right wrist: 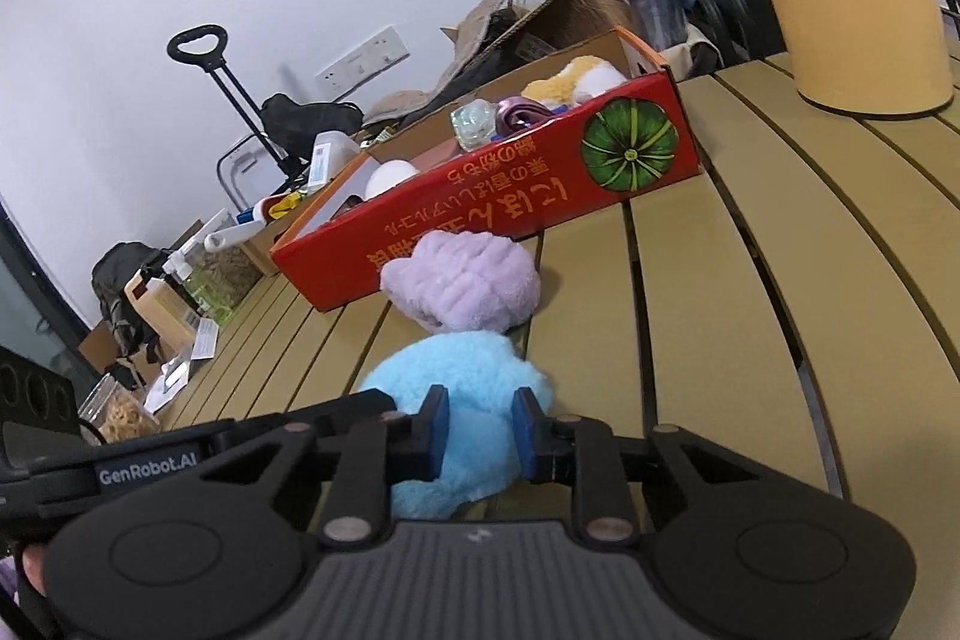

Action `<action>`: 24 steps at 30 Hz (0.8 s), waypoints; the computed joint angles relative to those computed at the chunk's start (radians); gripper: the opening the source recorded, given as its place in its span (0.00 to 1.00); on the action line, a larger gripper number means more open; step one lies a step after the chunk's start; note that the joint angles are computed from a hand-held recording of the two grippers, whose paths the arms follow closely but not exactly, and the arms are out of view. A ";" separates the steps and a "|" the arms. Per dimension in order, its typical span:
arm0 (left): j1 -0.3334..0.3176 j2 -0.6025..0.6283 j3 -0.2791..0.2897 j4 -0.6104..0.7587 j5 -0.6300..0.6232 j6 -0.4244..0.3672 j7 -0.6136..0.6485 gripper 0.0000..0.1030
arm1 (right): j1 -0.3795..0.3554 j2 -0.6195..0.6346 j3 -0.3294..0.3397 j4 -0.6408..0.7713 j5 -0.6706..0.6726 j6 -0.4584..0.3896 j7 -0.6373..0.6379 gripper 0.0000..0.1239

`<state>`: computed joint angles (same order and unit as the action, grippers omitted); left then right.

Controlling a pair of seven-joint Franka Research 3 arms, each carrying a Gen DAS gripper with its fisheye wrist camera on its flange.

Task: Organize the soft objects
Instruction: 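Lift the light-blue plush into the red box and release it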

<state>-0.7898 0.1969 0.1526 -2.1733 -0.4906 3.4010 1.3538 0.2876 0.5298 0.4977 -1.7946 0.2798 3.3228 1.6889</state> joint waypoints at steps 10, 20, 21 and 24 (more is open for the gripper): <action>0.037 0.002 -0.077 -0.017 -0.081 0.074 0.036 0.31 | -0.249 0.084 0.276 -0.043 -0.109 0.052 0.065 0.21; -0.052 -0.132 -0.155 -0.116 -0.374 0.253 0.194 0.30 | -0.555 0.133 0.596 -0.234 -0.351 0.260 0.229 0.20; -0.048 -0.142 -0.169 -0.110 -0.401 0.268 0.223 0.30 | -0.561 0.113 0.600 -0.240 -0.363 0.270 0.242 0.20; -0.019 -0.166 -0.205 -0.086 -0.420 0.306 0.280 0.30 | -0.555 0.062 0.594 -0.221 -0.394 0.270 0.271 0.20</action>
<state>-0.8092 0.0306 -0.0526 -2.2591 -0.9108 3.7070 1.6335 -0.2675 0.5916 1.0912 -2.0160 -0.1146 3.5926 1.9600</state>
